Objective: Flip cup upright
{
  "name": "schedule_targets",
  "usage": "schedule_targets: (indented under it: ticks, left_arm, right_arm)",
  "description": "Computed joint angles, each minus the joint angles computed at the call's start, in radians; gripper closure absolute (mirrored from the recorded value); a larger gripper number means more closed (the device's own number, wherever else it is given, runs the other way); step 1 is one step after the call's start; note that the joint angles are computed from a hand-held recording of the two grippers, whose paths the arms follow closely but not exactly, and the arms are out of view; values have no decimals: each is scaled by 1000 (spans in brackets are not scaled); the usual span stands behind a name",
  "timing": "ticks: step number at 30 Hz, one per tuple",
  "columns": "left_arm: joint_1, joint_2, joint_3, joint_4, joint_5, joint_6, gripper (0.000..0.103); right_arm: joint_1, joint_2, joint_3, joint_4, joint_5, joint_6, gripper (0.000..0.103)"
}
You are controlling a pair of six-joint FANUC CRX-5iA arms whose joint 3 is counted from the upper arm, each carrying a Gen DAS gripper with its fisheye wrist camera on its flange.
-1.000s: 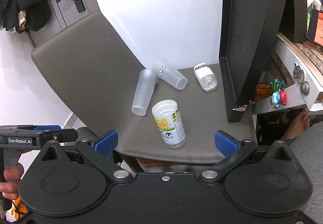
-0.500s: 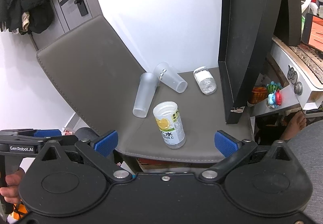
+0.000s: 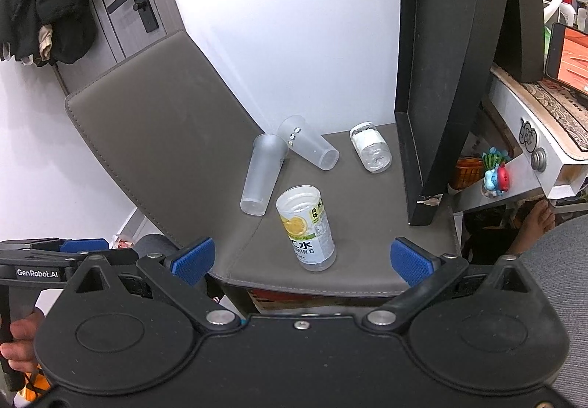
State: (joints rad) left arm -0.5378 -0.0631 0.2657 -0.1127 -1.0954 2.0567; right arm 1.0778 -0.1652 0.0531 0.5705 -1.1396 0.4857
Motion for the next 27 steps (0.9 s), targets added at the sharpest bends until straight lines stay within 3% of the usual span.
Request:
schedule_targets:
  ticks: [27]
  left_arm:
    - [7,-20,-25,-6,28,21,15]
  right_arm:
    - [3,2,2,-2,-13,-6,0]
